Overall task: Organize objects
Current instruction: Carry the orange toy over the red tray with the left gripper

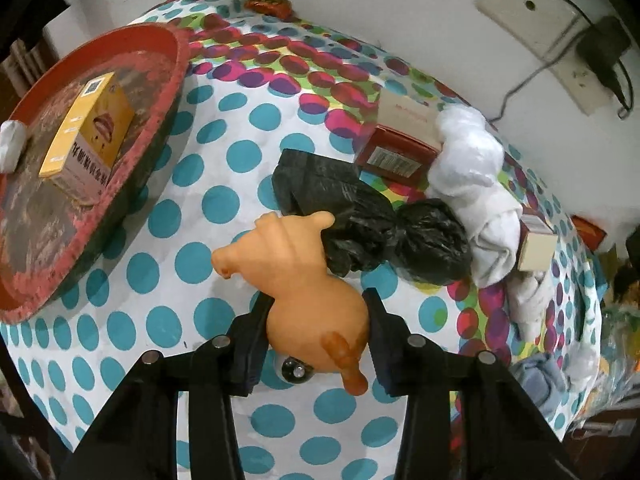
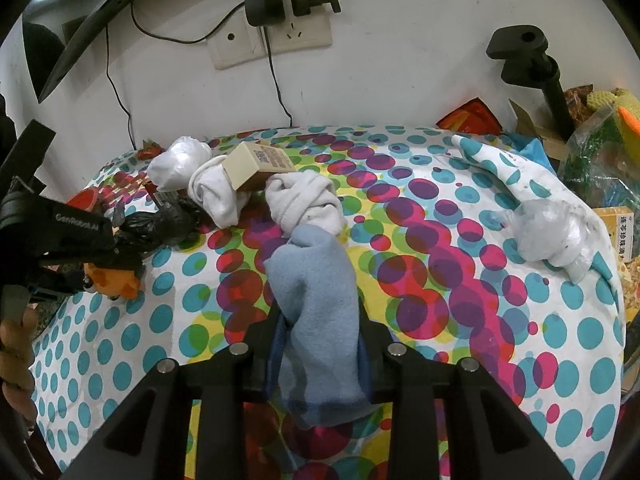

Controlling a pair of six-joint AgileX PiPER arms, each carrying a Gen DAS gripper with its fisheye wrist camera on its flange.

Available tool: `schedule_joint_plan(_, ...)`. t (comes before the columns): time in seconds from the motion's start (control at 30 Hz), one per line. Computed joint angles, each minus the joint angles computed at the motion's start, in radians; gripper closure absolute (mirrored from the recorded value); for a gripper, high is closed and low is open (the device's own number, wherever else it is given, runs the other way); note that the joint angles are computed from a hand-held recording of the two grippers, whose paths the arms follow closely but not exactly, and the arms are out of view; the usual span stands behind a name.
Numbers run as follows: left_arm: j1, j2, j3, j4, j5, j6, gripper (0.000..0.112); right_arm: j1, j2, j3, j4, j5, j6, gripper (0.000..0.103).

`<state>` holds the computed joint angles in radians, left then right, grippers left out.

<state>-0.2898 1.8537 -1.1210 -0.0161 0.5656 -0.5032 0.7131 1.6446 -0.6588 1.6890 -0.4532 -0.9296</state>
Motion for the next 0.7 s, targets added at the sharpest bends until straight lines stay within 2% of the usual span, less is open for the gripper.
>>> schedule_joint_plan(0.2,0.013,-0.015,0.037,0.004,-0.033,0.107,0.072,-0.006,-0.001,0.005,-0.007,0.003,0.005,0.073)
schedule_joint_plan(0.4,0.01,-0.104,0.14,0.013,-0.091,0.215,0.072,-0.011,0.001,0.01,-0.019,0.008,0.026,0.074)
schedule_joint_plan(0.53,0.015,-0.151,0.19,-0.056,-0.132,0.381,0.072,-0.006,0.007,0.004,0.0,-0.001,0.012,0.074)
schedule_joint_plan(0.7,0.017,-0.227,0.257,-0.05,-0.184,0.514,0.072,-0.005,0.016,-0.006,0.026,-0.008,-0.01,0.074)
